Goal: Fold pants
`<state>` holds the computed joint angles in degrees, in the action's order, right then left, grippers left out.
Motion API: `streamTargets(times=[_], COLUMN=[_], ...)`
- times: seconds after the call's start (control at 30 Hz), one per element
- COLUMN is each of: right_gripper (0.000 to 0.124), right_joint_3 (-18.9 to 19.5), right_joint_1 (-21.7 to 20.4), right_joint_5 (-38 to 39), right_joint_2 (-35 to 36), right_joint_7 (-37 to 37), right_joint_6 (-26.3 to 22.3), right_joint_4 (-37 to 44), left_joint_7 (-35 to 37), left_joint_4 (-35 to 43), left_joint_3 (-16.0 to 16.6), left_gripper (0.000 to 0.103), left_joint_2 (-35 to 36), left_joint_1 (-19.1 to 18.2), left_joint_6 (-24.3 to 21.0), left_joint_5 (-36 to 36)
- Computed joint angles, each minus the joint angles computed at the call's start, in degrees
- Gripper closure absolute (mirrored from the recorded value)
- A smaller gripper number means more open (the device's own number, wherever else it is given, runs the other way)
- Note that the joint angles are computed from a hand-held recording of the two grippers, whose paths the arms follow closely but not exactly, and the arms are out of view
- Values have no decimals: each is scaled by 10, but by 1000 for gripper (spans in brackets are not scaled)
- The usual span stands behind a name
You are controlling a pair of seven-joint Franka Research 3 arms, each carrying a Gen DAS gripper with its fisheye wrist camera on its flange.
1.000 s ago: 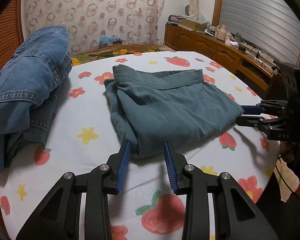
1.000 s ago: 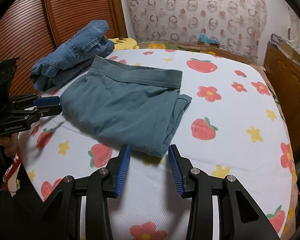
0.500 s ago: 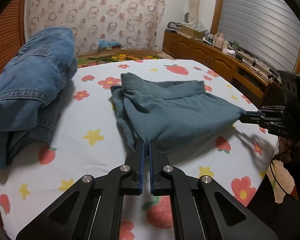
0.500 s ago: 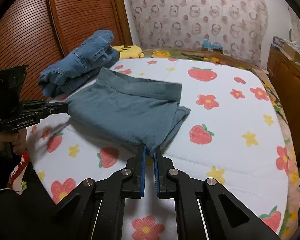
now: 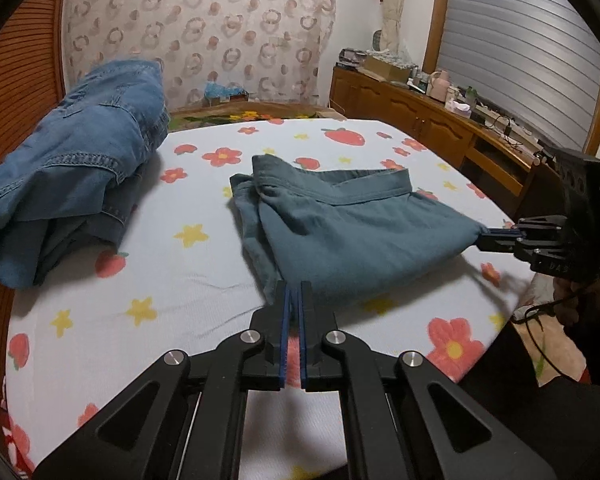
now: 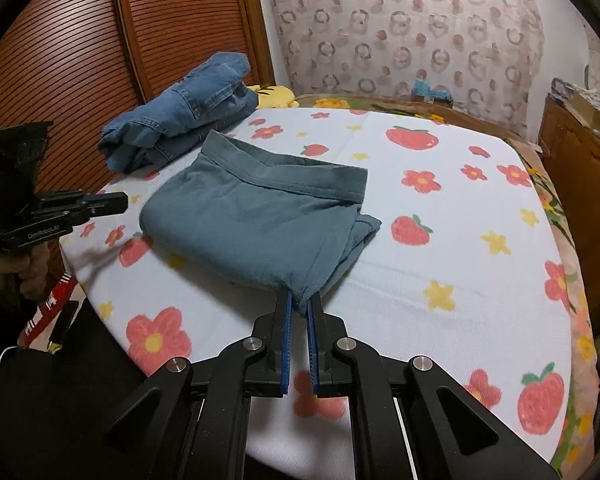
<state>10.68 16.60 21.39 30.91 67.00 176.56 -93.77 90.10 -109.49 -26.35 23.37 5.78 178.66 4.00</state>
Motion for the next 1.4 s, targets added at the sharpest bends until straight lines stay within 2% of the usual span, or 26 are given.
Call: streamTargets(times=[0.17,0.33,0.43,0.53,0.63,0.73,0.9,1.03,1.1,1.13,1.23,1.4], right_gripper=[117,117,117,117,116,115,115,109,105,97,89,80], right_joint_3=[2,-31,-23,-26,-34,-36,-41,-38,-46,-52,-44,-63], right_joint_1=[0,26,19,21,26,28,33,30,37,42,36,49], right_joint_5=[4,-12,-13,-15,-19,-24,-34,-41,-45,-48,-48,-62], right_joint_2=[-4,-8,-12,-19,-21,-17,0,17,28,35,50,73], right_joint_7=[0,24,25,32,41,47,56,54,58,63,63,73], right_joint_6=[3,0,6,17,25,29,26,22,18,14,11,-10], right_joint_4=[-6,-9,-15,-26,-29,-27,-2,23,42,52,74,112], left_joint_7=[-14,-30,-40,-65,-74,-80,-85,-86,-95,-92,-94,-81], left_joint_4=[-1,2,4,11,12,17,36,63,74,78,98,132], left_joint_3=[22,48,57,92,98,103,107,112,130,125,127,120], left_gripper=[98,98,98,94,93,86,59,55,27,23,23,23], left_joint_2=[-4,-5,-5,-6,-6,-3,10,27,33,38,50,69], left_joint_1=[-21,-42,-51,-82,-87,-91,-94,-100,-116,-112,-116,-114], left_joint_6=[-4,-6,-10,-17,-18,-22,-26,-39,-40,-34,-45,-61], left_joint_5=[8,17,23,39,47,56,65,71,83,84,87,88])
